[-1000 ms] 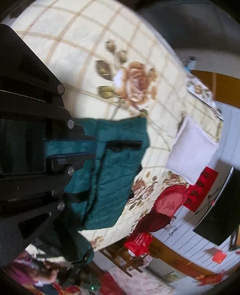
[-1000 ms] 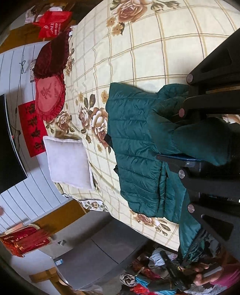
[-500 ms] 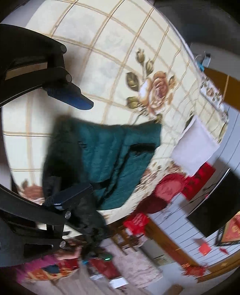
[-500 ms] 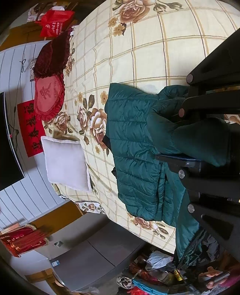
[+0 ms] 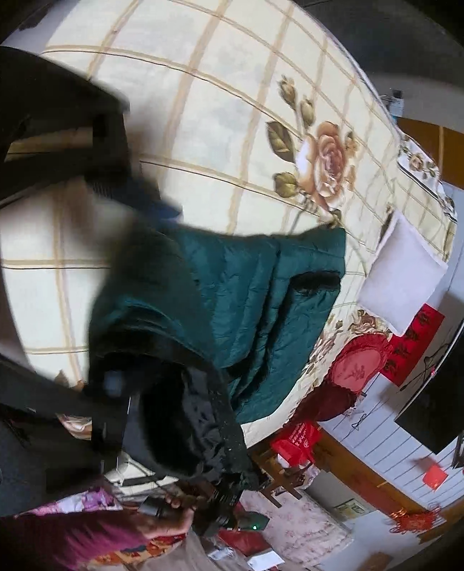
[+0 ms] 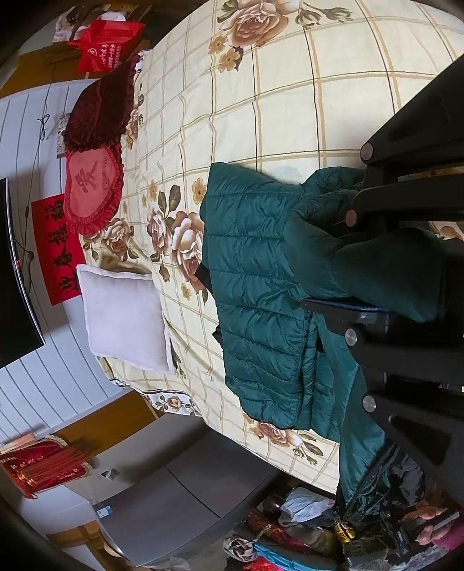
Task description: Fold large clothes
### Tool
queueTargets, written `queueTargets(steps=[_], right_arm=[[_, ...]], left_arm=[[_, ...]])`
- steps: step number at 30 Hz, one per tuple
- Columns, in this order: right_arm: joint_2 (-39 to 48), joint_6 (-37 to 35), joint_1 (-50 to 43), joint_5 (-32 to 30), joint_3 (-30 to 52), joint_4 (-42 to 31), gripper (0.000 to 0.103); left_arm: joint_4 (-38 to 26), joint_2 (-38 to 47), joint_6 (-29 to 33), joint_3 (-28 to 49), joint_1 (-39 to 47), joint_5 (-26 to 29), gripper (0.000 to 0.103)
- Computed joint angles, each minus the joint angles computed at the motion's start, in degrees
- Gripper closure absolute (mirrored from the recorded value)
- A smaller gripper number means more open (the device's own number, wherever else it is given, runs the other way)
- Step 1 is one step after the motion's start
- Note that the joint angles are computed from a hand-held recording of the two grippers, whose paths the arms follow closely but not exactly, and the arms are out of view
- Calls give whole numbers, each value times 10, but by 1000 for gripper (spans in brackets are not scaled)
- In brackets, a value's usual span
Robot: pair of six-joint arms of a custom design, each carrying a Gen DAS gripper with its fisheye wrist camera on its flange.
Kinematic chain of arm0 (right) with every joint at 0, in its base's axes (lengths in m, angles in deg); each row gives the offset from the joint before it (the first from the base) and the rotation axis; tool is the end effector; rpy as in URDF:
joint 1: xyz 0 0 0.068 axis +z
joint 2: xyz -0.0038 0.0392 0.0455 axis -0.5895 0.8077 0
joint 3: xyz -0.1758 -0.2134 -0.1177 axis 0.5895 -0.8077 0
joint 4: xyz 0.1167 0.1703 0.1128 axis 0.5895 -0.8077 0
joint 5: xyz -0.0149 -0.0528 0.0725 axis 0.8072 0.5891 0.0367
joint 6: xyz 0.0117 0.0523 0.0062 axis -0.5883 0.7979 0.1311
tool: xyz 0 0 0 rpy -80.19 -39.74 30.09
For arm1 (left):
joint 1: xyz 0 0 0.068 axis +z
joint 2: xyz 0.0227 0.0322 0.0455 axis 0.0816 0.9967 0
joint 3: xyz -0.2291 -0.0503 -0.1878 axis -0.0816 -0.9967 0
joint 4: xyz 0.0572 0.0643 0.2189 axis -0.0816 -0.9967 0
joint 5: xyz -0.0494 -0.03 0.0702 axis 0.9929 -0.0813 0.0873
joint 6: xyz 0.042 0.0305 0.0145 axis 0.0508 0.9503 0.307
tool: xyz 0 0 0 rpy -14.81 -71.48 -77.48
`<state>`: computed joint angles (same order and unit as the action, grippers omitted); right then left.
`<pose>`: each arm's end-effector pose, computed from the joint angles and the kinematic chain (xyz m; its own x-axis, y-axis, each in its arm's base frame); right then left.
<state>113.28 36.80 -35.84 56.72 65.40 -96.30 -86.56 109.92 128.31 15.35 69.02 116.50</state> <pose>0.2972 0.0170 0.2535 -0.7828 -0.0233 -0.6219 -0.2884 0.8991 0.3293 0.0834 0.1159 0.2201 -0.7528 -0.3329 -0.5678 -0.0896 0.9065 -0.4126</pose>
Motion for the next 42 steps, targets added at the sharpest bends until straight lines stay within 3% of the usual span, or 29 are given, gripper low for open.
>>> queueTargets(steps=[2, 3, 11, 20, 28, 35, 39, 42], right_arm=[[0, 1, -1, 1, -2, 4, 84], [2, 2, -3, 1, -1, 6, 84], [45, 33, -5, 21, 37, 30, 84], [157, 78, 13, 78, 169, 20, 84], [286, 100, 21, 105, 292, 2, 84], [385, 157, 8, 92, 373, -12, 83], [367, 159, -5, 53, 351, 13, 66], [318, 130, -7, 53, 307, 32, 61]], left_arm=[[73, -40, -96, -13, -65, -42, 84], [99, -49, -126, -16, -88, -52, 87], [238, -38, -337, 51, -218, -115, 93], [357, 150, -514, 186, -358, -246, 94], [421, 326, -587, 272, -421, -323, 94], [427, 429, -629, 352, -456, -357, 94], [404, 468, -649, 392, -459, -345, 94], [392, 466, -649, 400, -445, -312, 84]])
